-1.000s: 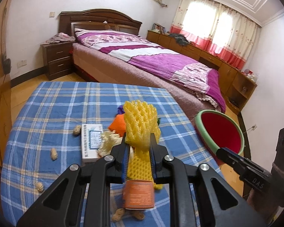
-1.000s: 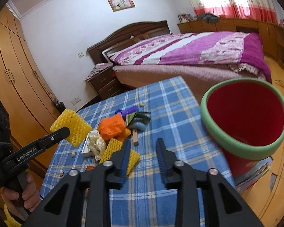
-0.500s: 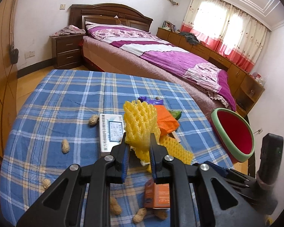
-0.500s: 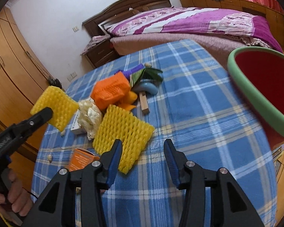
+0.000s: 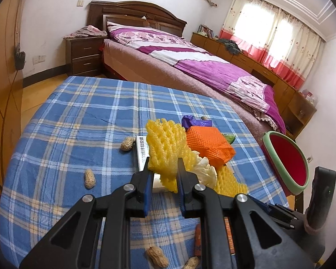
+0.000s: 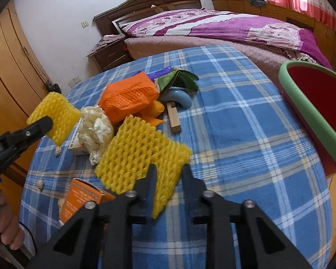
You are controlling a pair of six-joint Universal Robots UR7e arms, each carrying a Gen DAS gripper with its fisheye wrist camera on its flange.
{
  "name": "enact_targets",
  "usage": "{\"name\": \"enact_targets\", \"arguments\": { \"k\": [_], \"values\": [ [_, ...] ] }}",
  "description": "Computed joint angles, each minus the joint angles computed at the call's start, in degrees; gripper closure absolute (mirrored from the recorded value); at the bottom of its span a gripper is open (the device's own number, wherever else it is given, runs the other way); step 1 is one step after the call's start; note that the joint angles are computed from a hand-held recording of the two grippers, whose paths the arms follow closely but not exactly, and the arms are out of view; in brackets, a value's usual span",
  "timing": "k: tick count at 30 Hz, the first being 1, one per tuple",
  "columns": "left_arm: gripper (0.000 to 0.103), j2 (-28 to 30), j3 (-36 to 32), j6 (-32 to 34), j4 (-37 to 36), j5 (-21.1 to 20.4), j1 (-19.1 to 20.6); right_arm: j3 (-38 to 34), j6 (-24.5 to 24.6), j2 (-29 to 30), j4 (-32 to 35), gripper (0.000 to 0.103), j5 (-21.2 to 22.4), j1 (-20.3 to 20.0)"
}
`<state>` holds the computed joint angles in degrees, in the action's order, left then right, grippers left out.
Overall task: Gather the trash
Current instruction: 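Lift the yellow foam nets and carry both tools over the red bucket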
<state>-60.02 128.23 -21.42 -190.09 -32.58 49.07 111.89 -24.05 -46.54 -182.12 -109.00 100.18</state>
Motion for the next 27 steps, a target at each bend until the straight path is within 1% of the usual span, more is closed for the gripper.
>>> {"name": "enact_targets", "arguments": {
  "k": [1, 4, 8, 10, 14, 20, 24, 27],
  "values": [
    [0.084, 0.1, -0.3, 0.58, 0.18, -0.38, 0.23, 0.2, 0.0, -0.12, -0.36, 0.09, 0.34, -0.09],
    [0.084, 0.5, -1.03, 1.8, 0.6, -1.31, 0.68, 1.69, -0.41, -0.96, -2.26, 0.091, 1.43, -0.21],
    [0.084, 0.58, -0.89, 0.48, 1.23, -2.16, 0.32, 3.29, -0.4, -2.96, -3.83, 0.091, 3.2, -0.46],
    [0.084, 0.42, -0.4, -0.43, 1.23, -1.74, -0.55, 3.93, -0.56, -4.26, -4.81, 0.091, 4.37, -0.52],
    [0.084, 0.31, -0.1, -1.6, 1.79, 0.41, -2.58, 5.6, -1.03, -7.06, -6.88, 0.091, 6.65, -0.86],
    [0.084, 0.55, -1.04, -3.11, 4.18, 1.3, -5.0, 7.28, -1.47, -11.26, -8.27, 0.091, 10.81, -2.03],
    [0.084, 1.56, -2.23, -3.6, 5.61, 1.33, -6.4, 7.82, -2.17, -13.32, -9.22, 0.091, 12.98, -2.83],
    [0.084, 2.39, -3.41, -3.59, 6.11, 0.42, -7.13, 8.03, -2.6, -15.05, -9.58, 0.091, 14.35, -3.6]
  ]
}}
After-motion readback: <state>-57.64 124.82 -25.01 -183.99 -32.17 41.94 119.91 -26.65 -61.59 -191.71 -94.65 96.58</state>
